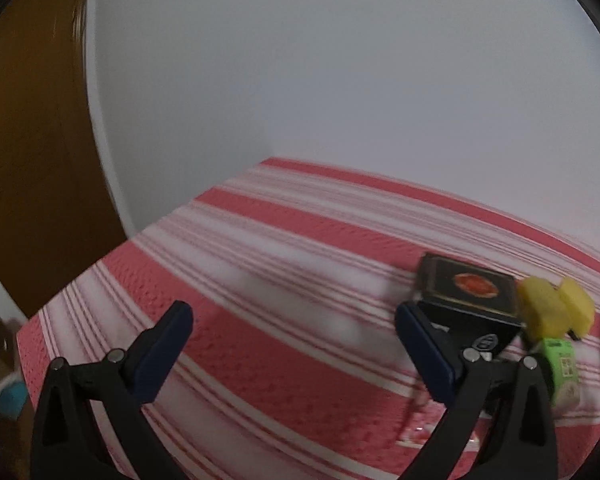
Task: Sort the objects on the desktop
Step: 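Withdraw both tools from the tin toward the remaining items, then grasp the pink floral packet with the left tool while the right tool grasps the green tissue pack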
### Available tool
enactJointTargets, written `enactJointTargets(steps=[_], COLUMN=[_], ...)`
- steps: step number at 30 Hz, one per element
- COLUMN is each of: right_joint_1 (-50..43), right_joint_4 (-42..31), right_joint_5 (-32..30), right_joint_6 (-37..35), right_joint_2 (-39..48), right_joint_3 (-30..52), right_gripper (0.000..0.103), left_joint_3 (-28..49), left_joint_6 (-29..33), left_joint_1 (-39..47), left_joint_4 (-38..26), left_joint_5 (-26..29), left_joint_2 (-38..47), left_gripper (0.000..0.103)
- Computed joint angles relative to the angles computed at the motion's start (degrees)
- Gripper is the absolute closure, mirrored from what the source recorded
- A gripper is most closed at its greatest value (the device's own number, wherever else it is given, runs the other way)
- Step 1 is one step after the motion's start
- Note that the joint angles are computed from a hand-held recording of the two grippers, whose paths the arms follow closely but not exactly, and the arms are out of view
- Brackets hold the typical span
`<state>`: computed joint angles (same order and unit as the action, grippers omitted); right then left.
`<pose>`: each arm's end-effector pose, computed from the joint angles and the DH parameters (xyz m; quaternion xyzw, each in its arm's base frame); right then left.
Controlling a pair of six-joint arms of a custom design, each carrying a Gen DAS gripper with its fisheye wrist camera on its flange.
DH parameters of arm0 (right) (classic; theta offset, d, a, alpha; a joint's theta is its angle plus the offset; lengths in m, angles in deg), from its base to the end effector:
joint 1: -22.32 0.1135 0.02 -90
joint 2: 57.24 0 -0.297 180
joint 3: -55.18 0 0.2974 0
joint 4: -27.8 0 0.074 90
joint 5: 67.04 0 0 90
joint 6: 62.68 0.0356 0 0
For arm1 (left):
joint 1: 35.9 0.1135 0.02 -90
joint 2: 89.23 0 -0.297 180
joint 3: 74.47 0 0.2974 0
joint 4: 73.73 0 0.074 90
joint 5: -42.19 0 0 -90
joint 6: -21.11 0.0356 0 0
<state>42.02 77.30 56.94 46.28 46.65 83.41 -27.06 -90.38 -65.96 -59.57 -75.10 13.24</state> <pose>0.2495 0.0682 0.0680 0.1493 0.8127 -0.0667 0.5592 0.2975 -0.1533 0.0905 -0.0317 0.8888 0.0177 0.4569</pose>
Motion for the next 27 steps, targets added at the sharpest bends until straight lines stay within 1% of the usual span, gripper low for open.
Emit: enactJointTargets(steps=[3,4,5,6,7,8,9,11,14,16,17,19,20,21,22,23,25,27], right_joint_1=[-1.2,-1.8,-2.1,-2.4,-2.9,-3.3,-3.7,-4.8,-7.2,-8.7,-8.9,-9.0,-9.6,-10.9,-11.7,-12.4,-13.4,-14.2], right_joint_4=[-9.3,-12.3,-15.2,-17.9,-20.5,-22.9,-26.2,-29.5,-32.9,-33.3,-33.7,-37.7,-38.8,-37.9,-36.8,-35.5,-33.4,-32.0], right_joint_5=[-3.1,-4.2,-5.2,-6.5,-8.2,-9.3,-9.8,-11.1,-15.0,-18.4,-18.9,-18.6,-19.6,-22.5,-23.7,-25.0,-27.3,-28.9], right_joint_6=[1.0,1.0,0.9,0.8,0.6,0.5,0.9,2.4,3.8,3.6,3.4,3.0,3.1,3.7,3.9,3.8,3.8,3.8], right_joint_2=[-0.1,0.4,0.7,1.1,1.5,2.1,2.9,3.7,5.1,6.2,6.7,8.2,9.0,9.4,9.4,9.3,9.0,8.7], right_joint_3=[4.1,5.7,7.1,8.5,9.9,11.2,13.0,14.5,16.6,17.8,18.6,21.6,22.6,22.5,22.2,21.6,20.4,19.5], right_gripper=[0.001,0.004,0.012,0.017,0.024,0.027,0.028,0.029,0.029,0.029,0.029,0.029,0.029,0.029,0.032,0.04,0.051,0.051], left_joint_3=[0.0,-0.3,-0.7,-0.9,-1.1,-1.2,-1.1,-0.2,1.1,1.4,1.5,1.5,1.4,1.4,1.4,1.7,2.1,1.2], left_joint_6=[-0.7,-0.7,-0.4,0.0,0.5,1.1,1.5,2.0,2.3,2.8,3.0,3.4,3.6,3.9,4.0,4.2,5.2,7.0], left_joint_1=[1.2,1.2,1.1,0.8,0.5,0.3,0.2,0.1,0.2,0.2,0.2,-0.1,-0.2,-0.2,-0.3,-0.4,-0.5,-1.6], left_joint_4=[-1.2,-1.0,-0.6,0.0,0.2,0.1,0.0,-0.8,-2.0,-2.3,-2.3,-2.4,-2.5,-2.6,-2.8,-3.3,-4.2,-4.0], left_joint_5=[2.0,2.2,2.3,2.2,2.3,2.5,2.8,3.2,3.9,4.4,4.4,4.5,4.8,5.1,5.4,5.7,6.6,7.4], left_joint_2=[-0.2,-0.4,-0.7,-0.5,-0.6,-0.8,-0.7,-0.3,0.7,1.0,1.1,1.1,1.0,0.9,1.1,1.3,1.6,0.9], left_gripper=[0.001,0.001,0.001,0.001,0.001,0.001,0.001,0.001,0.001,0.001,0.001,0.001,0.001,0.001,0.001,0.001,0.001,0.001])
